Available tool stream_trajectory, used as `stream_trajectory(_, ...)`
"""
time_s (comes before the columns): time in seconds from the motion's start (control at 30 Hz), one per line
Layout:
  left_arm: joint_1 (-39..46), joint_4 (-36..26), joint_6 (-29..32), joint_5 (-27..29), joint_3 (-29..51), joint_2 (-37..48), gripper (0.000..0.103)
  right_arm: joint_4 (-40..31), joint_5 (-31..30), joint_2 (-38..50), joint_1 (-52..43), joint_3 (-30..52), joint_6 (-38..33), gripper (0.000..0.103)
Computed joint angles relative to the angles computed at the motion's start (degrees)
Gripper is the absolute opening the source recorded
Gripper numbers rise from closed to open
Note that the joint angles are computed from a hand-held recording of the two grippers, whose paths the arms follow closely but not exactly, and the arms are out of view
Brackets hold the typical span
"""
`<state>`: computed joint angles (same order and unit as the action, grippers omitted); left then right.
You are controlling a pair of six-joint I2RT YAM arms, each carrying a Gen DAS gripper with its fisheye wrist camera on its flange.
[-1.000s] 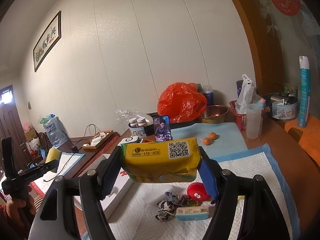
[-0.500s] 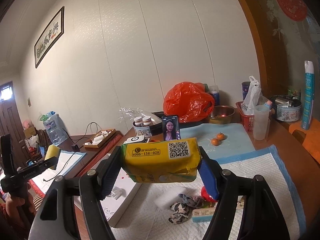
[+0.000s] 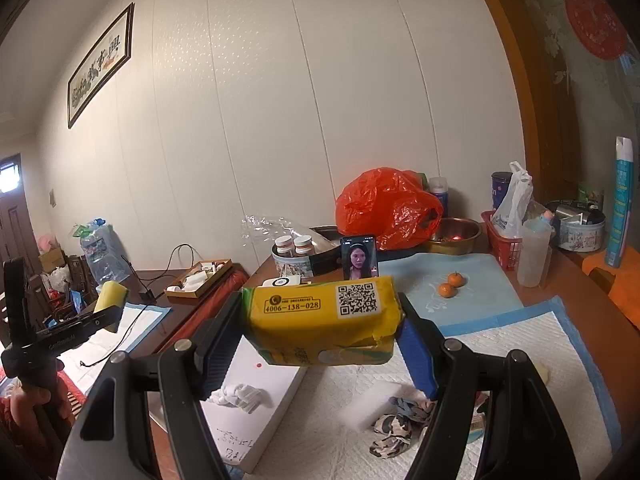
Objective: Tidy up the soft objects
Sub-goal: 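Carry the sponge and tissue pack with both tools over the white box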
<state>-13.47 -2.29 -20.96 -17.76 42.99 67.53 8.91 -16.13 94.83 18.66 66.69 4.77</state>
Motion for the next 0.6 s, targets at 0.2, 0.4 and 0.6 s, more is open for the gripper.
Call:
stream_trajectory(0.2, 4.51, 1.52, 2.82, 5.66, 0.70, 1.35, 0.040, -0.47, 3.13, 1.21, 2.96, 1.68, 0.59, 0.073)
stream_trajectory(0.4, 8.39, 3.48, 4.97, 10.21, 2.85, 5.31, 0.040, -2.01, 4.83, 3.31, 5.58, 4.42, 0.34, 0.073)
stream_trajectory(0.6, 12.47, 5.11, 5.65, 15.17, 8.41, 14.72, 0.040, -4.85, 5.56, 7.00, 8.12, 8.86, 0.34, 0.073)
